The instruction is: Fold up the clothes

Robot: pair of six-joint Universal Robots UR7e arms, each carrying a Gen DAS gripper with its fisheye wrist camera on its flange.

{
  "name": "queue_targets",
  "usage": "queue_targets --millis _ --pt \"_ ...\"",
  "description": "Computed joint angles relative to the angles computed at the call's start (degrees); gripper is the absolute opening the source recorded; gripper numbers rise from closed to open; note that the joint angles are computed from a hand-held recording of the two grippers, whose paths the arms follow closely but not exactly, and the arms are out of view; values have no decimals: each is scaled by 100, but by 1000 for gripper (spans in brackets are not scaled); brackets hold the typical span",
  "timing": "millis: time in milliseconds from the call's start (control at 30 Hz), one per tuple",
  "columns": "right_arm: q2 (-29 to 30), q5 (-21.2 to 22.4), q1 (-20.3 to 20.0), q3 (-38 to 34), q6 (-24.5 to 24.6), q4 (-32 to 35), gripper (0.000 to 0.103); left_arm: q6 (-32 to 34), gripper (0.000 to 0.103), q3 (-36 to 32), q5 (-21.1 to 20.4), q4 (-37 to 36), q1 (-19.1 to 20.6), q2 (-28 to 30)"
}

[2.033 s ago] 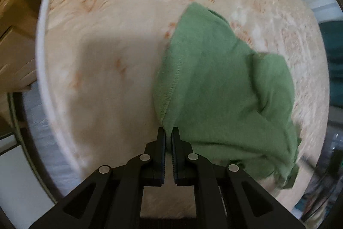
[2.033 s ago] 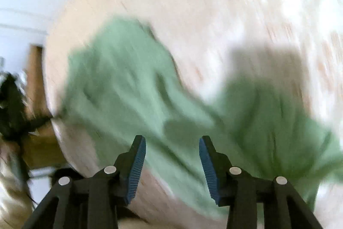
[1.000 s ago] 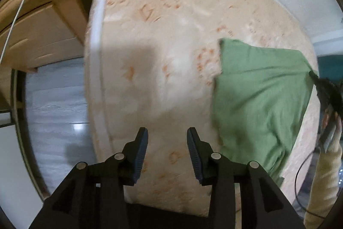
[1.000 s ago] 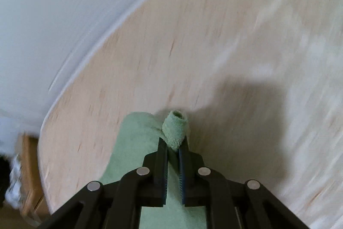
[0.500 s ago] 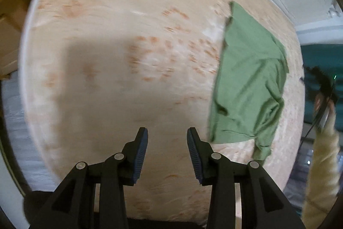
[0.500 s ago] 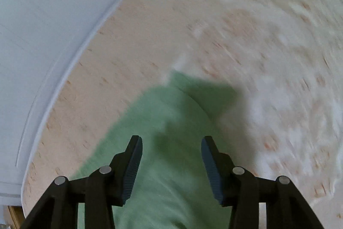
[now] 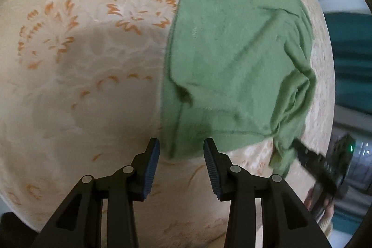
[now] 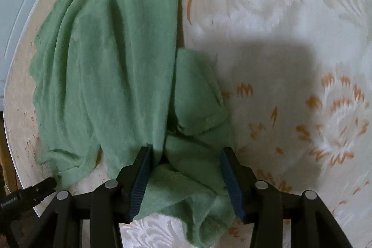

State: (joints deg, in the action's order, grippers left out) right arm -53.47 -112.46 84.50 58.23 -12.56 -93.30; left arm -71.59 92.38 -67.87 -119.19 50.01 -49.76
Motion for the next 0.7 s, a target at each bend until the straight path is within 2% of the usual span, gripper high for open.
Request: queue_targets --millis 33,67,100,133,200,433,533,600,700 --pt "-30 37 -13 57 33 -57 52 -84 36 -49 105 79 -27 59" --pt "-61 73 -27 115 65 -115 53 -98 26 -46 181 70 -52 76" --pt "-77 103 -39 148 96 -149 54 17 5 59 143 -179 -59 43" --pt "-76 119 -46 145 119 -144 54 51 5 171 57 -394 -53 -6" --pt "-103 151 -58 174 157 -155 56 -35 5 260 59 -218 -85 -129" --pt "-348 221 -109 465 237 -237 58 -876 5 925 565 667 -311 -1165" --pt "-494 307 -129 568 269 -180 58 -1418 5 1214 830 1376 -452 -1715" --pt "-620 299 -137 694 235 -191 59 -1898 5 1318 997 2109 -535 -2037" --pt "-814 285 -182 930 248 -222 62 -2680 5 1589 1077 2886 -573 -2592"
